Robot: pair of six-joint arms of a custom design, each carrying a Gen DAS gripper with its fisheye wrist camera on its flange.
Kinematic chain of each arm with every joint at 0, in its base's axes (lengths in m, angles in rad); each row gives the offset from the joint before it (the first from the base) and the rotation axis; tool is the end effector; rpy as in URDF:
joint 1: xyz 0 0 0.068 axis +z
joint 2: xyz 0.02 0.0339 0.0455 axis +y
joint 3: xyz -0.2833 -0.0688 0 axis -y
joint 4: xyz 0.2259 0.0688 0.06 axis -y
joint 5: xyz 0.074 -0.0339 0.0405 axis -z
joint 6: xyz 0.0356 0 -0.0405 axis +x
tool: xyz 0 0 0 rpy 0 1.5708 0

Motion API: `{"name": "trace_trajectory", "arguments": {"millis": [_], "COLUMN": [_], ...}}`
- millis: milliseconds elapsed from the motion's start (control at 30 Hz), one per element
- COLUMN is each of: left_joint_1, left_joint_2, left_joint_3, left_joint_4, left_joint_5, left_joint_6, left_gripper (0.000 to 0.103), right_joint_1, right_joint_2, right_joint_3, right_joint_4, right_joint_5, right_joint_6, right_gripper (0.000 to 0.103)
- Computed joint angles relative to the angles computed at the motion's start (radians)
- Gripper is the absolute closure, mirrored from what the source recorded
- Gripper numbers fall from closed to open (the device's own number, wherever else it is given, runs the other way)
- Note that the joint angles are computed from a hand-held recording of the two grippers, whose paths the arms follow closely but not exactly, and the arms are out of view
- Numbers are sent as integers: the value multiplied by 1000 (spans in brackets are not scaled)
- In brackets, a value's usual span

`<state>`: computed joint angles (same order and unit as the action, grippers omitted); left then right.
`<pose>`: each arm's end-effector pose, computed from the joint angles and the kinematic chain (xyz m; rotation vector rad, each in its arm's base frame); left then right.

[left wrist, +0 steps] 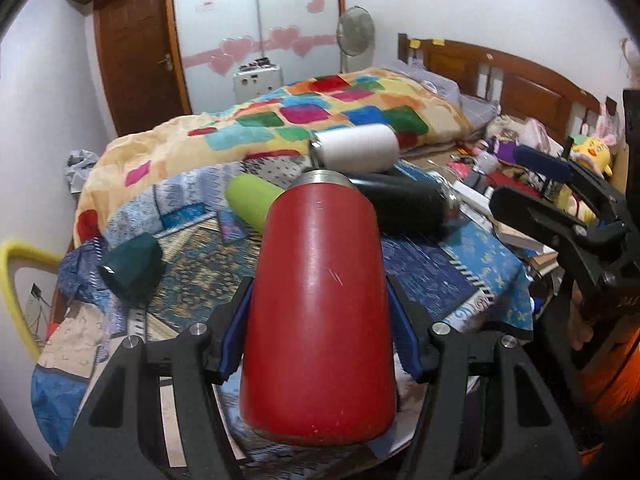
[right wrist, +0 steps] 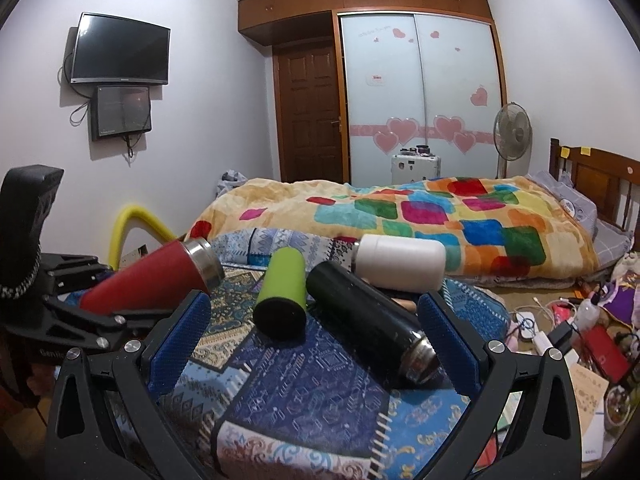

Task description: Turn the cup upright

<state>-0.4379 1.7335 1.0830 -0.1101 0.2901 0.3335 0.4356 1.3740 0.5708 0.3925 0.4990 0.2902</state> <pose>0.3220 -0.1620 0.2295 1.0072 2.0944 -0.3903 0.2440 0.0947 0.2284 0.1786 1.9207 -0.0107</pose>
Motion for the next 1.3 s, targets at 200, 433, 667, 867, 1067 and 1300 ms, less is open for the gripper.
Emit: {"name": "trace_trajectory", "arguments": {"millis": [200, 433, 667, 867, 1067, 1300], "left_joint_1": [-75, -123, -142, -128, -11, 81], "left_joint_2": [82, 213, 245, 222, 116, 252], "left_joint_3": [5, 64, 73, 69, 50, 170], "left_joint_4": [15, 15, 40, 31, 56, -22], "left_joint_5": [-24, -55, -64, -29, 52, -30], "left_joint_6": [-3, -15, -15, -4, -38, 32], "left_gripper": [41, 41, 41, 35, 16, 20], "right_joint_1": [-16, -50, -88, -115, -130, -114], "right_joint_2": [19, 40, 60, 72, 117, 237], "right_joint_3": [-28, -64, -73, -67, -48, 18], "right_joint_4": [-17, -26, -29, -29, -21, -5], "right_joint_5": [-10, -37, -62, -78, -109, -149], "right_joint_6": [23, 50, 60, 65, 68, 70], "right_gripper": [0, 0, 0, 0, 0, 0]}}
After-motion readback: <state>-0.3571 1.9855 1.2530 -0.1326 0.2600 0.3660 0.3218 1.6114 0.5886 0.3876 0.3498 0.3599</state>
